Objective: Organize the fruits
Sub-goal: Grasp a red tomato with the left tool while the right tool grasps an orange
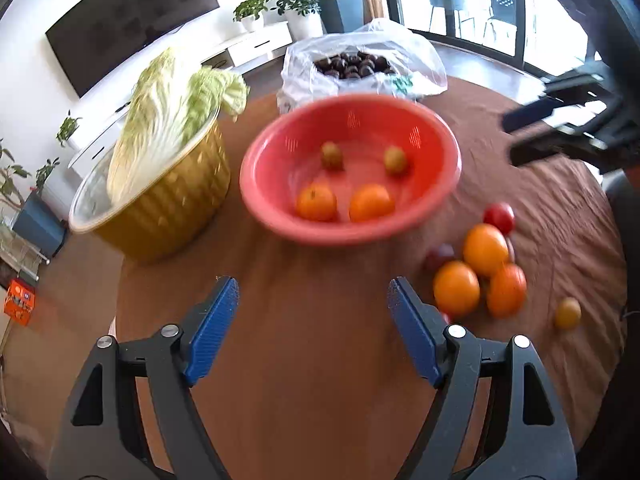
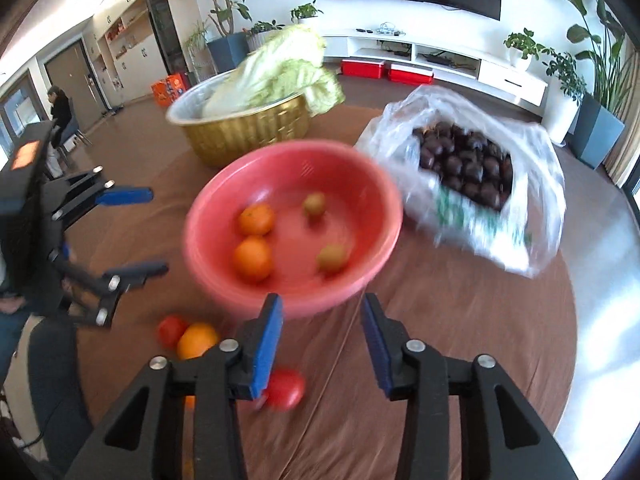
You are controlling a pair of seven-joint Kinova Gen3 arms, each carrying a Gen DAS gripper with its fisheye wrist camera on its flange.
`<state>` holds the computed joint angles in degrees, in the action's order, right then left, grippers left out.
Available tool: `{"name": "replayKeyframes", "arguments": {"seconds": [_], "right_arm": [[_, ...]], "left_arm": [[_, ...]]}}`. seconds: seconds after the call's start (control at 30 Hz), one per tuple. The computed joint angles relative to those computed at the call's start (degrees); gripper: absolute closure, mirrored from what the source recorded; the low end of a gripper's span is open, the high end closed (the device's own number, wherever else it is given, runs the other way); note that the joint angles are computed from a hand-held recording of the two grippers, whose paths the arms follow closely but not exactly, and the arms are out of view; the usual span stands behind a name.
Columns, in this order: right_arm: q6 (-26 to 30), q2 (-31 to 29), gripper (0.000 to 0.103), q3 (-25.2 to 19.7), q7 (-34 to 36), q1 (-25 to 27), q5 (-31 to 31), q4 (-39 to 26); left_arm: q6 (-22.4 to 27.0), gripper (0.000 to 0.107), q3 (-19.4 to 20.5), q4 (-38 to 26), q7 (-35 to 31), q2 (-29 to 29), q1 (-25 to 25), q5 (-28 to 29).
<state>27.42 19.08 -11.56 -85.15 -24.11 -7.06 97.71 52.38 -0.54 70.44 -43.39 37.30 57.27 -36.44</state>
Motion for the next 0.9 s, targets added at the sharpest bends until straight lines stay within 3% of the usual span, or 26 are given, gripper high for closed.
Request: {"name": "replayKeyframes", "arguments": {"seconds": [0.1, 0.23, 0.33, 0.57, 0.9], "right_arm": [[-2.8, -3.0, 0.058, -3.2, 1.4, 1.5, -4.2, 6.6], [-4.1, -4.2, 0.058, -3.9, 0.1, -1.2, -5.9, 10.4], [-3.3, -3.1, 0.058, -3.7, -2.0, -3.6, -5.7, 9.9], [0.6, 0.9, 0.058, 1.1, -12.2, -10.1, 0.8, 4.7], [3.3, 4.7, 0.058, 1.5, -19.1, -11.8, 5.4, 0.4]], "left_arm": [[-1.6, 0.031, -0.2, 4.5, 3.6, -1.9, 2.0, -0.7], [-1.9, 0.031, 1.2, 6.8, 4.6, -2.1, 3.4, -1.6], [-0.2, 0.031, 1.7, 6.4, 4.2, -1.3, 4.5, -2.2], [-2.3, 0.031, 1.7, 9.0, 6.2, -2.6, 3.9, -2.3], [-3.9, 0.031, 2.3, 10.5, 6.3, -2.8, 2.4, -2.5]]}}
